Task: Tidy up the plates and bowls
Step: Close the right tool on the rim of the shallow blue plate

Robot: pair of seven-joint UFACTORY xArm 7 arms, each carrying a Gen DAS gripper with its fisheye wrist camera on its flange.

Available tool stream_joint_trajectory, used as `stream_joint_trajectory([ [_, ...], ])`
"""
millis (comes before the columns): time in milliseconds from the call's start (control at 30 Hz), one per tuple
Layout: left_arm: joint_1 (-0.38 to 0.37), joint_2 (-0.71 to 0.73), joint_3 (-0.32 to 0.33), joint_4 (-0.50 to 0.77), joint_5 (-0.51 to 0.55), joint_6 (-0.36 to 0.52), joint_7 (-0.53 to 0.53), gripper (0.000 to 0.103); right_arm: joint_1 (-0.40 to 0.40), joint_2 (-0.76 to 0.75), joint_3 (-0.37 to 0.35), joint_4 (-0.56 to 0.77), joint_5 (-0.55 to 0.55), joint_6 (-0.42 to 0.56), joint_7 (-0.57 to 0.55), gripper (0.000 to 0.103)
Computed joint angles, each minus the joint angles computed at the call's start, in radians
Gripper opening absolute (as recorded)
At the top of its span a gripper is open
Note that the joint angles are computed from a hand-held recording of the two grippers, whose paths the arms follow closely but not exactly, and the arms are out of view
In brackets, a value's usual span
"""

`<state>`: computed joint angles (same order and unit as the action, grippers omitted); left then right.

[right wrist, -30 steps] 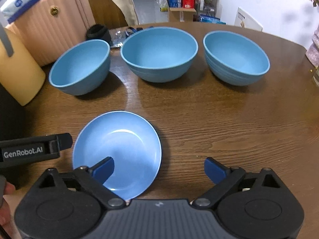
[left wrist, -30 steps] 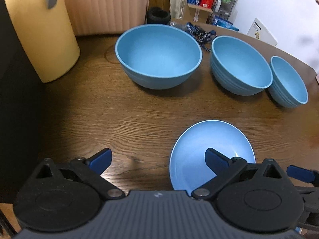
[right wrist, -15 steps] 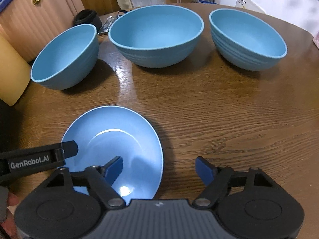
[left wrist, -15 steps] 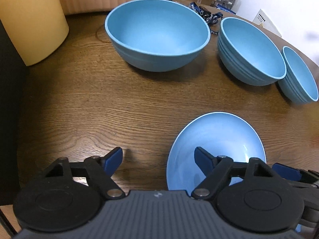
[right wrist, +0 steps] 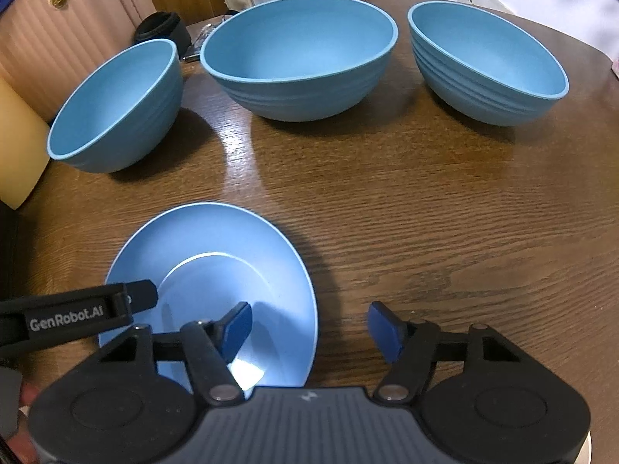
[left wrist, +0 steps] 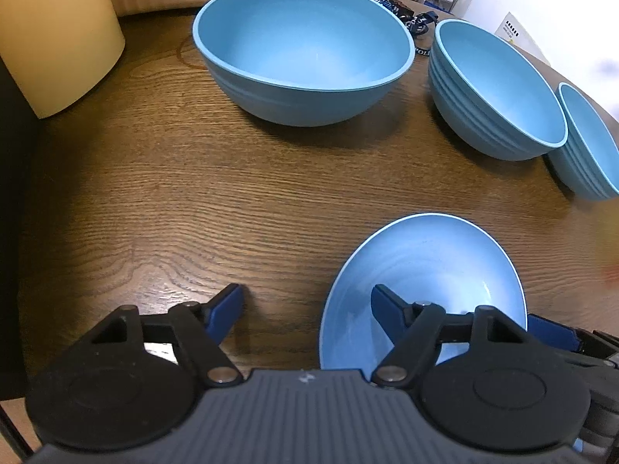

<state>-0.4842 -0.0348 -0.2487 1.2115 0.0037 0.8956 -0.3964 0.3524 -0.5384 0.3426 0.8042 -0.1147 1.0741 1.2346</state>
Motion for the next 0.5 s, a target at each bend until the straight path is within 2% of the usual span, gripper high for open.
stream_joint_trajectory([
  [100, -0.003, 0.0, -0.003, -0.002, 0.011, -0.009, -0.002, 0.071, 0.001, 0.002, 0.005, 0.004, -0.01, 0.008, -0.004, 0.066],
  [300, -0.005, -0.006, -0.004, -0.014, 0.024, -0.038, 0.008, 0.057, 0.002, 0.024, 0.014, 0.022, -0.038, 0.028, -0.013, 0.064],
  [367, -0.005, -0.006, -0.004, -0.015, 0.023, -0.045, 0.011, 0.049, 0.003, 0.02, 0.014, 0.017, -0.043, 0.02, -0.009, 0.057],
  [433, -0.005, -0.005, -0.004, -0.014, 0.019, -0.049, 0.014, 0.045, 0.007, 0.01, 0.01, 0.009, -0.043, 0.003, -0.011, 0.042],
  [467, -0.005, -0.007, -0.003, -0.017, 0.012, -0.053, 0.02, 0.041, 0.009, 0.005, 0.007, 0.004, -0.04, -0.007, -0.015, 0.037],
  [500, -0.005, -0.008, -0.002, -0.019, 0.0, -0.058, 0.03, 0.038, 0.012, -0.002, 0.003, -0.004, -0.033, -0.023, -0.019, 0.027],
])
